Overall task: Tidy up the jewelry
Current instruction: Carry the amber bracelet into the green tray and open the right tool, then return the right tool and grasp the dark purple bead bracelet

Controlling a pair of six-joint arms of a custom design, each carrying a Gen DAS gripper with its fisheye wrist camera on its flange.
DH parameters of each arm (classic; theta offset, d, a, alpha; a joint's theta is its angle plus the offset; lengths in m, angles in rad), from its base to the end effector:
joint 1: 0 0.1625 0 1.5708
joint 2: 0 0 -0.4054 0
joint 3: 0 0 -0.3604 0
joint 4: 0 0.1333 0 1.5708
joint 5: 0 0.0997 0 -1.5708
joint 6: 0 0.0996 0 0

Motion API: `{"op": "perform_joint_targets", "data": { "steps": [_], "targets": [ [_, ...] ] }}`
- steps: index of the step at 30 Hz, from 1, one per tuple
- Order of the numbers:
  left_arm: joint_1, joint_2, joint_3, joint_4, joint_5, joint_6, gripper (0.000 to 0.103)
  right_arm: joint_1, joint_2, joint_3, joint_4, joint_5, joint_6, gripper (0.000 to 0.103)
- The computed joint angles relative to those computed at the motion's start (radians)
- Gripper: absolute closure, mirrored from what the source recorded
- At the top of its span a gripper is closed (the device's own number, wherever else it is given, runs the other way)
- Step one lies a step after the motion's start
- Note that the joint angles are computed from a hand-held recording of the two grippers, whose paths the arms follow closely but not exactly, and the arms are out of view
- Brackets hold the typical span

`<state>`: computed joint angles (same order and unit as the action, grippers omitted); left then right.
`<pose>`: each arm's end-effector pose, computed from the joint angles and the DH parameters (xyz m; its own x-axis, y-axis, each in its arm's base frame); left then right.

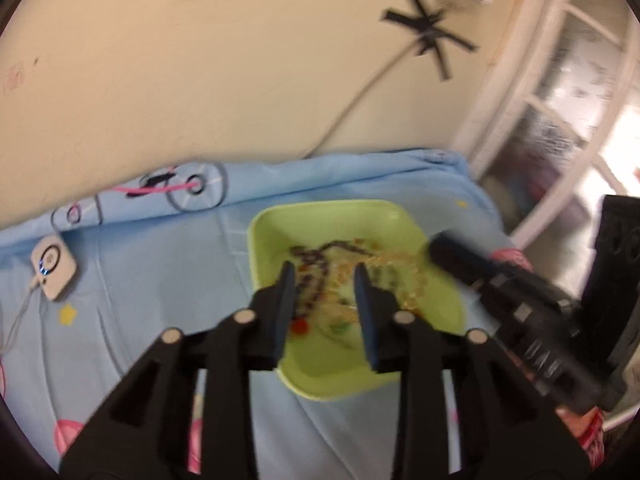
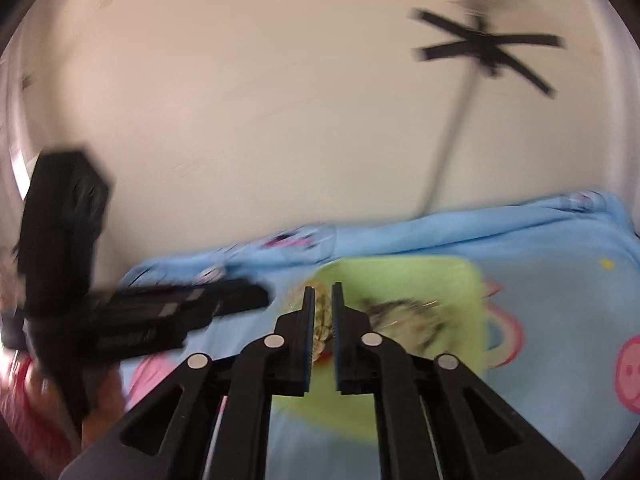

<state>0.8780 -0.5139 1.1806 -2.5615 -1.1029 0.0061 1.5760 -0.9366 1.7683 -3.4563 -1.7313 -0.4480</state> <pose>-0.3477 -0.6979 0.0864 -0.7748 0.4640 -0.4295 0.6102 0.7266 -0.3157 0.1206 -0.6171 0.2608 -0.8893 -0.0935 0.4477 -0.4302 0.5034 -0.7493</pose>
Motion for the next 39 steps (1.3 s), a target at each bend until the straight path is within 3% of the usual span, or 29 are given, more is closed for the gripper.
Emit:
{"op": "perform_joint_targets", "data": {
  "steps": [1, 3, 6, 12, 18, 27, 34, 39],
  "targets": [
    [0.005, -0.009, 0.013, -0.006, 0.000, -0.012, 0.074, 0.001, -0.010, 0.008, 0.001, -0.017, 0.017, 0.103],
    [0.015, -0.069, 0.104, -0.069, -0.018, 0.002, 0.074, -0.030, -0.052, 0.076, -0.024, 0.076, 0.043, 0.103],
    [0.022, -0.165, 0.252, -0.127, 0.032, 0.034, 0.074, -0.054, -0.089, 0.187, -0.062, 0.146, 0.054, 0.102],
    [0.087, -0.407, 0.536, -0.095, 0.137, -0.033, 0.074, -0.022, -0.062, 0.272, 0.077, 0.208, 0.039, 0.098],
    [0.143, -0.632, 0.784, -0.156, 0.178, -0.136, 0.074, 0.100, 0.057, 0.247, 0.226, 0.140, -0.035, 0.098],
    [0.140, -0.807, 1.028, -0.274, 0.092, -0.155, 0.074, 0.226, 0.172, 0.219, 0.268, 0.014, -0.115, 0.099],
    [0.115, -0.777, 1.011, -0.293, 0.071, -0.092, 0.074, 0.280, 0.290, 0.116, 0.229, -0.125, -0.104, 0.099],
    [0.073, -0.693, 0.991, -0.275, 0.171, -0.036, 0.074, 0.299, 0.325, 0.095, 0.151, -0.242, -0.191, 0.099]
  ]
}}
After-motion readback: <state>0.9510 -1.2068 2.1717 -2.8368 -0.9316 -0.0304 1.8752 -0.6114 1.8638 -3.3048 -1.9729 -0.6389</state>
